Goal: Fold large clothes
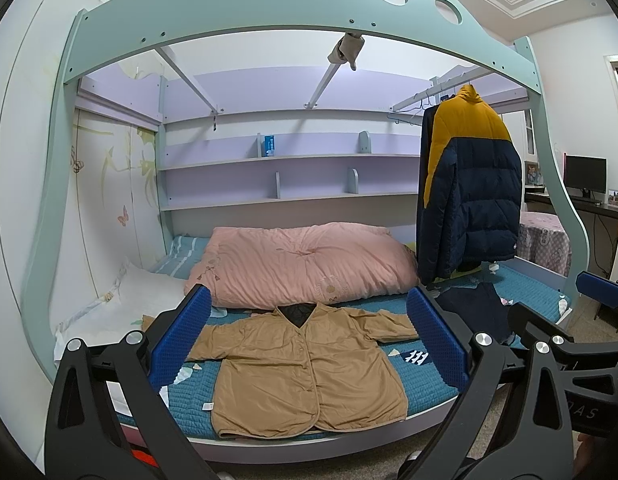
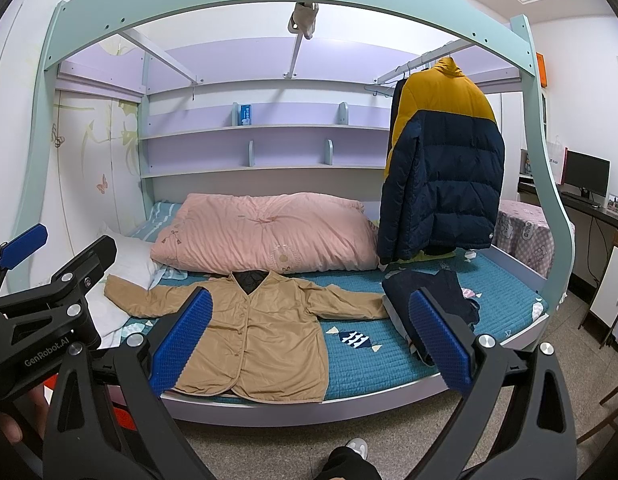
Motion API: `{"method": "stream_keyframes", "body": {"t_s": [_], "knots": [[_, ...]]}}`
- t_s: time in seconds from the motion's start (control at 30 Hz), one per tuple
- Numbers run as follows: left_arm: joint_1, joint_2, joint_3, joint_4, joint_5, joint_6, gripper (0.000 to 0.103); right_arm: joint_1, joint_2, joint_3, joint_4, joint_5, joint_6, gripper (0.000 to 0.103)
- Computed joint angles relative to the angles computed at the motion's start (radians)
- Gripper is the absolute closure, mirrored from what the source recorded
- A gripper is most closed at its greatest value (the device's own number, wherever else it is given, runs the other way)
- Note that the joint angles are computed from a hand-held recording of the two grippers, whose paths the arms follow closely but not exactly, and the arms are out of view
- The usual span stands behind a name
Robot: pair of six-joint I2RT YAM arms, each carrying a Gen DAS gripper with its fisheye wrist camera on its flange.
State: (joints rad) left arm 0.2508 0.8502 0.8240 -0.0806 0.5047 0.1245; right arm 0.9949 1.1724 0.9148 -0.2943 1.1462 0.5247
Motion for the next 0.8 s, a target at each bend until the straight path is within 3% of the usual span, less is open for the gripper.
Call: {"method": "stream_keyframes", "body": {"t_s": [0.8], "knots": [[0.002, -0.006, 0.005, -0.011, 0.002, -0.003, 0.005, 0.010, 0.015, 0.014, -0.005, 0.013, 0.008, 0.008]]}}
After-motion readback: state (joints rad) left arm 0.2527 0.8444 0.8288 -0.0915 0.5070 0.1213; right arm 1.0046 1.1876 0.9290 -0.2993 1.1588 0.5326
